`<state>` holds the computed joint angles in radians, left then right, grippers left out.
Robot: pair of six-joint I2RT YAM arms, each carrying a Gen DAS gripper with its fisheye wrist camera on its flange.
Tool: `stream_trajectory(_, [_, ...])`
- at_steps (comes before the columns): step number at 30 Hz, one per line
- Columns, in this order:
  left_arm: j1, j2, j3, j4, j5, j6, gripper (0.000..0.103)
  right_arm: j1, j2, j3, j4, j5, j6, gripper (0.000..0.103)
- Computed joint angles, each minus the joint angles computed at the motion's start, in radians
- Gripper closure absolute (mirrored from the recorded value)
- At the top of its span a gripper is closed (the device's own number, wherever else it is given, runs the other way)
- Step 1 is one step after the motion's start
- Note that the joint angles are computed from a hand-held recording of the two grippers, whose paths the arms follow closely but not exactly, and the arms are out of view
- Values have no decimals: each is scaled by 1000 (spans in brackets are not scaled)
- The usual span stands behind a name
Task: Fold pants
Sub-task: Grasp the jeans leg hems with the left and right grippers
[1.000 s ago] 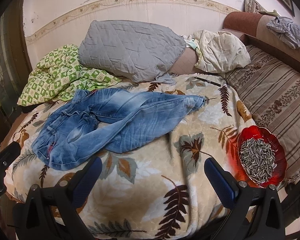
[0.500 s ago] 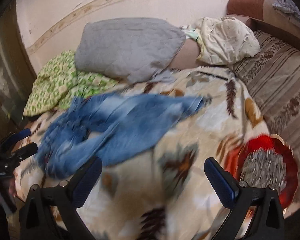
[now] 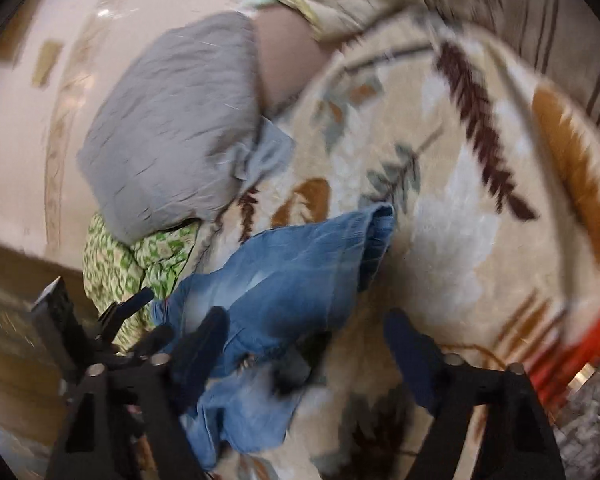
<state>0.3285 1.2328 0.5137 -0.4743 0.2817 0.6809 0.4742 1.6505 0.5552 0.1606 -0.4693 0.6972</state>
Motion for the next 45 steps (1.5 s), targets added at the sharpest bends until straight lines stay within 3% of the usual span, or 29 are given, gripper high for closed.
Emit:
stream_trajectory(3, [-86,191,-4,181,-106,89,0,-16,181,94,25,-27,-22,25])
stream_trajectory(6, [-121,329,24,293,-158,84,0,-15,266,144,61,-32,-23,27])
stream_trajectory(9, [-93,456,112,314,-138,14,0,-18,331,193,85,-45,-22,28])
stream_trajectory(12, [-83,545,167,315,-151,-20,2,-13,364,235,78,-36,-42,42])
stream_trajectory(14, [-80,596,195,280,-155,-14,31,2,380,262,62,-21,-54,65])
stream_trajectory(15, [-79,616,204,260,-159,-14,62,7,385,272,55,-17,-66,72])
stream_trajectory(16, [-76,610,197,266,-154,-19,67,18,387,283,43,-3,-83,82])
stream_trajectory(17, [-62,587,193,245,-128,-15,79,26,382,282,41,11,-94,89])
stream_trajectory(18, [-56,578,196,226,-117,-12,94,35,369,279,35,28,-108,89])
stream_trajectory(20, [-47,512,175,195,-114,-4,97,61,313,269,12,87,-146,90])
stream_trajectory(25, [29,223,127,111,6,30,97,109,117,287,-87,218,-253,93])
stream_trajectory(28, [101,207,206,64,102,-38,97,112,60,371,-174,256,-287,93])
stream_trajectory(30, [70,241,213,121,51,-77,97,103,96,459,-252,259,-293,93])
stream_trajectory(35, [-81,488,199,321,-141,-189,96,92,396,710,-445,331,-307,94])
stream_trajectory(37, [-117,568,191,366,-204,-230,88,75,513,767,-481,327,-299,93])
stream_trajectory(38, [-130,590,186,379,-234,-245,84,64,536,761,-466,303,-278,89])
stream_trajectory(39, [-144,602,179,388,-260,-258,63,56,543,745,-452,290,-259,83])
stream_trajectory(40, [-149,601,162,403,-283,-261,37,46,541,735,-465,293,-257,63])
stream_trajectory(41, [-150,583,146,410,-304,-261,27,41,527,730,-488,309,-265,31])
stream_trajectory(42, [-133,529,113,415,-307,-257,17,33,481,685,-475,327,-274,21])
stream_trajectory(45, [-23,347,79,259,-204,-237,16,-2,305,522,-400,298,-289,19])
